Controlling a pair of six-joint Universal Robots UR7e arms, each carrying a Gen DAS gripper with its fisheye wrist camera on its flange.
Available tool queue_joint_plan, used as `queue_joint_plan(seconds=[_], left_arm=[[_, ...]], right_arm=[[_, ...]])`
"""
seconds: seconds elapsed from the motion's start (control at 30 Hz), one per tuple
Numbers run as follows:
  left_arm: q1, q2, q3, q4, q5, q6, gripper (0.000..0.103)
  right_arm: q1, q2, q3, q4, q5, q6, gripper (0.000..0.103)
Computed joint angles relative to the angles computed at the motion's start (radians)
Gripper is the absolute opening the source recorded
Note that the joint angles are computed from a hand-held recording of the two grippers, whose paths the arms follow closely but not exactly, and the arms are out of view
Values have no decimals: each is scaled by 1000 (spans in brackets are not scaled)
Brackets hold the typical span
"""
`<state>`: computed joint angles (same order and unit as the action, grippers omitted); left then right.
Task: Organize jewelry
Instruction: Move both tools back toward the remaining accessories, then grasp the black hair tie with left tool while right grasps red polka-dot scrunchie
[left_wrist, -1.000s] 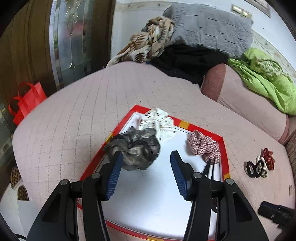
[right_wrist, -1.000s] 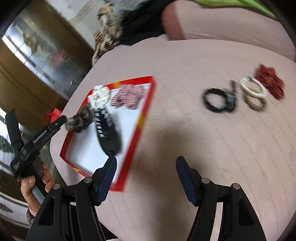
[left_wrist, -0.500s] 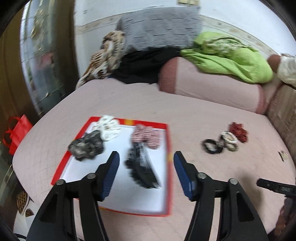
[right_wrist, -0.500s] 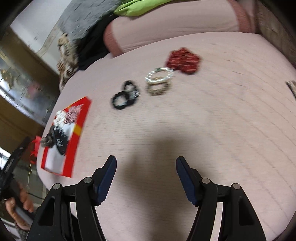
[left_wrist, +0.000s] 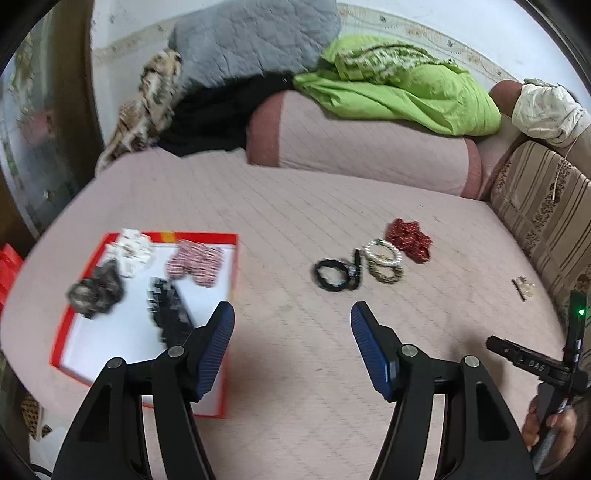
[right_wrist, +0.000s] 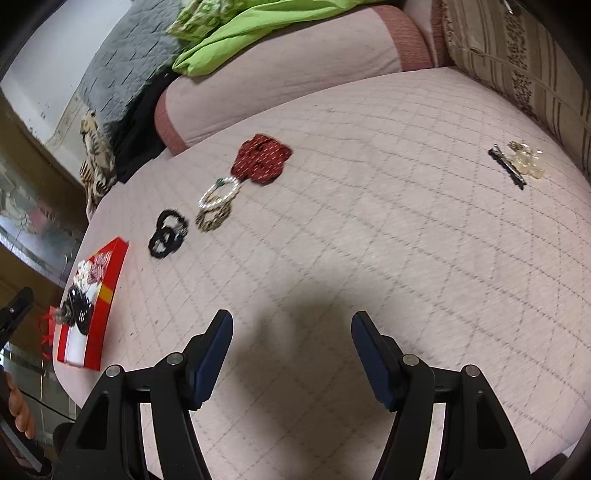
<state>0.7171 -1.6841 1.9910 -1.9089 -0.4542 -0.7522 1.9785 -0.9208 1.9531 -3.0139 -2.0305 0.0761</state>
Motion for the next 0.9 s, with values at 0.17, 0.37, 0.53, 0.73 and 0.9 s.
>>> queue_joint_plan(seconds=[0.17,0.37,0.53,0.73,0.9], left_arm=[[83,115,-58,-160,-94,115,65],[157,217,-102,-282,-177,206,65],[211,297,-134,-415,-244,329,63],[269,391,-205,-466,-303,402,56],[311,465,-269,-464,-331,443,49]], right_arm=[[-13,16,-43,17,17,-19,71],[-23,78,-134,47,15,-60,71],[-37,157,-251,73,1,-101,71],[-51,264,-426,150,6,-111,68],[-66,343,-569,228,7,-94,66]])
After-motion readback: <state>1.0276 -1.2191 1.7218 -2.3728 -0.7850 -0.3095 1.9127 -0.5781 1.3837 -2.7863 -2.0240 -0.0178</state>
